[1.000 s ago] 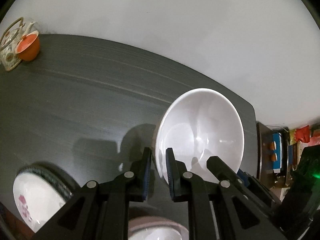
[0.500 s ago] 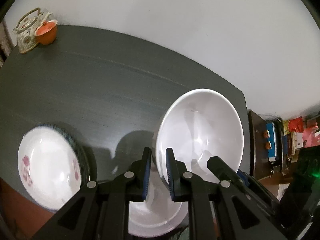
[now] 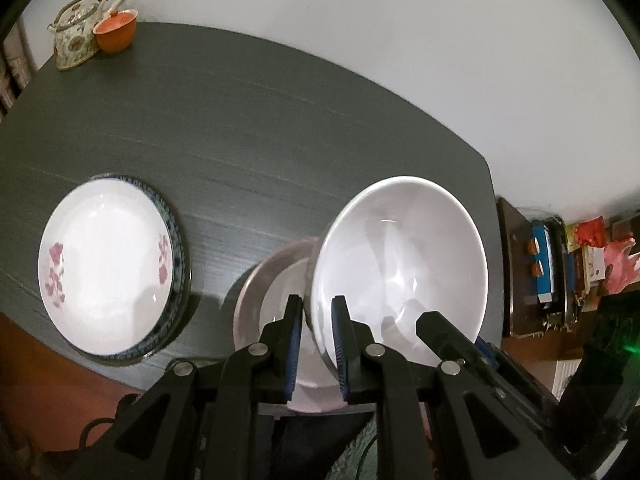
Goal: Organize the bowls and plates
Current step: 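Carry the small white bowl with both tools and lower it into the nested bowls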
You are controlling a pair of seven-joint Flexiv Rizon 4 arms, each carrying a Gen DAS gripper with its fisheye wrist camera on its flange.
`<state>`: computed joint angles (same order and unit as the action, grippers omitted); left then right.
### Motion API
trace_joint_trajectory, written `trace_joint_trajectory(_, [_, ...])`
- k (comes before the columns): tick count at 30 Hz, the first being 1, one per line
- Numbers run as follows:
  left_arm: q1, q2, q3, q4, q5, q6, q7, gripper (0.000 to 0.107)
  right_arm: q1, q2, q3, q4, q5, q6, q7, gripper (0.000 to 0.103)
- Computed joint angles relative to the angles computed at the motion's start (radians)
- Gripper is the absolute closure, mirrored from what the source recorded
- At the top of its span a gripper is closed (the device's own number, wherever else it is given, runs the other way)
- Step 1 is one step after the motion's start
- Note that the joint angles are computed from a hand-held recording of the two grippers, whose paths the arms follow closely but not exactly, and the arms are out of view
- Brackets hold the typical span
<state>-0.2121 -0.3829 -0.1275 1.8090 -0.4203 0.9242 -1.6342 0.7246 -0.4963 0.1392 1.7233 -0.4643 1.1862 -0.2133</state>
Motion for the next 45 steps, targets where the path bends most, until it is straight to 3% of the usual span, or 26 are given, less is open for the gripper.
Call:
trace_joint_trajectory(21, [-0.022,-0.008,0.013,0.038,0.062,-0.006,-0.051,0.092,0.005,0.019,0.035,0.081,0.049,0.011,0.036,0.077])
trace_joint_trajectory(45, [-0.045,-0.073,0.018,-0.023,0.121,-0.029,-0.120,0.092,-0.007,-0.017,0.055,0.053,0.118,-0.005,-0.011,0.076])
